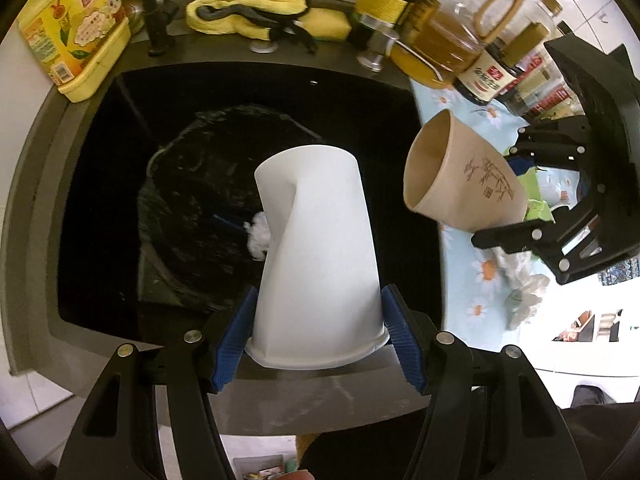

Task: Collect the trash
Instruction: 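Carry both cups over the trash bin and open both grippers to drop them, then move both grippers back over the table toward the green scoop and tissues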

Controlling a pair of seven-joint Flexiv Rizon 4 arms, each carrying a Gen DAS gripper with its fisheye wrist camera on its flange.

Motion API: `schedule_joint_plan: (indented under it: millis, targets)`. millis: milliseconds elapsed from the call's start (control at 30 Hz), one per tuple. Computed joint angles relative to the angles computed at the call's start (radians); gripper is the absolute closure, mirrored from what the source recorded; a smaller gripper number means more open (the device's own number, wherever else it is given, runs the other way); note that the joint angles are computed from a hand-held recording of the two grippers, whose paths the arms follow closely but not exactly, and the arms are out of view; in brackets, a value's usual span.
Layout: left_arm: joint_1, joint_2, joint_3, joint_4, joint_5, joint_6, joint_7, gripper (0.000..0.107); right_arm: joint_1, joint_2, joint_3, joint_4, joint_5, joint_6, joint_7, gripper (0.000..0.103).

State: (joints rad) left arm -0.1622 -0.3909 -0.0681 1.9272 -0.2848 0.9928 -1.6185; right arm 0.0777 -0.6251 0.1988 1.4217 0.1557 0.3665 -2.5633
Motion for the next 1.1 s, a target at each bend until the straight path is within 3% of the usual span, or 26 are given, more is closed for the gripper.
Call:
schedule_joint_plan:
  millis: [367,667,700,733,867,1100]
  targets:
    - [0.058,-0.04,0.01,-0.016,-0.023,0.001,0.058,0.045,0.059,-0.069,0.012,-0.073,-0.007,-0.02,0.088,0.045]
    - [0.077,-0.102,0.024,-0.091,-0.014,-0.04,0.052,0.042,0.091,-0.177,0.013,-0.227,-0.009,-0.096,0.165,0.045]
    - [0.077,-0.108,0.029,-0.101,-0.008,-0.055,0.045,0.042,0.101,-0.183,0.005,-0.228,-0.02,-0.084,0.18,0.041]
    - [0.077,-0.11,0.031,-0.104,-0.003,-0.062,0.042,0.042,0.108,-0.187,-0.002,-0.227,-0.03,-0.071,0.194,0.03]
    - [0.079,-0.123,0.036,-0.118,0.008,-0.079,0.028,0.034,0.102,-0.205,0.007,-0.249,-0.033,-0.087,0.205,0.029]
    - [0.084,-0.116,0.03,-0.111,0.01,-0.075,0.042,0.034,0.083,-0.167,0.009,-0.203,-0.028,-0.069,0.209,0.029]
